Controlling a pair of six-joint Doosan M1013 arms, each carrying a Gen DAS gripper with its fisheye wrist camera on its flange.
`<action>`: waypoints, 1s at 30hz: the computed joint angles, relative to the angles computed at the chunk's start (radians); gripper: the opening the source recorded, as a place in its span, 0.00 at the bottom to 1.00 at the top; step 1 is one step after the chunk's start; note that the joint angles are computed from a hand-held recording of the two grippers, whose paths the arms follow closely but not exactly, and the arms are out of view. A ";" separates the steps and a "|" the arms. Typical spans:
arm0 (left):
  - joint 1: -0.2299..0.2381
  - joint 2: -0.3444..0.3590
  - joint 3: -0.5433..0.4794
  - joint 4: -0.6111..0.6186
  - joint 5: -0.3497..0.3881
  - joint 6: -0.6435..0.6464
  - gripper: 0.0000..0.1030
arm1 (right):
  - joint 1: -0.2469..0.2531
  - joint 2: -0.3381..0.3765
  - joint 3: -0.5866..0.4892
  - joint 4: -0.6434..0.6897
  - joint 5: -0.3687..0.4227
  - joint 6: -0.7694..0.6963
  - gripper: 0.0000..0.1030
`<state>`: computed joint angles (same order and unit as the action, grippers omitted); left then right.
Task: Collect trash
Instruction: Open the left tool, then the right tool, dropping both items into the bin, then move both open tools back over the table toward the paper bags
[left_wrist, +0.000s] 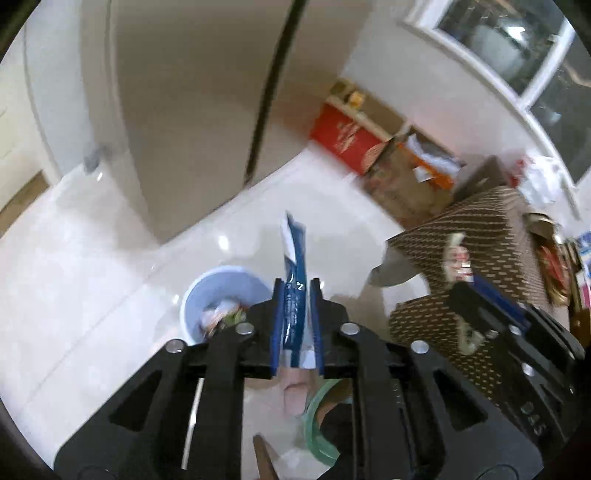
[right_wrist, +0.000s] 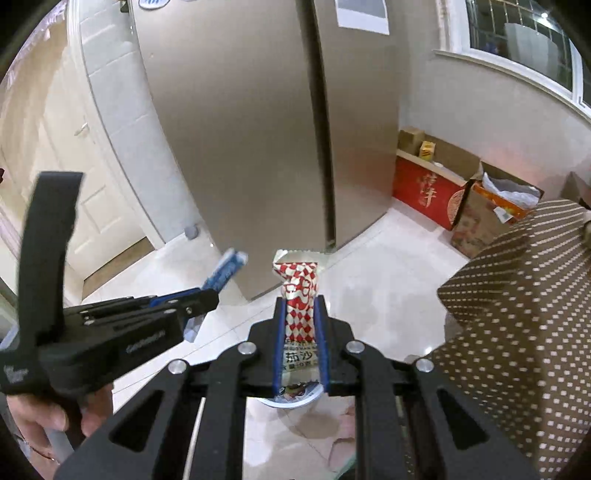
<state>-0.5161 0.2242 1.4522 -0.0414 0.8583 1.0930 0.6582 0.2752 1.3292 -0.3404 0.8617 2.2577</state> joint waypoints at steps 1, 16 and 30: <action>0.007 0.011 -0.006 0.000 0.028 -0.008 0.21 | -0.002 0.008 -0.003 0.011 0.003 -0.008 0.15; 0.009 0.019 0.018 0.032 0.033 -0.048 0.53 | -0.007 0.077 -0.035 0.100 0.015 -0.079 0.15; -0.010 0.005 0.019 0.283 0.042 -0.261 0.60 | -0.012 0.111 -0.083 0.101 -0.044 -0.074 0.48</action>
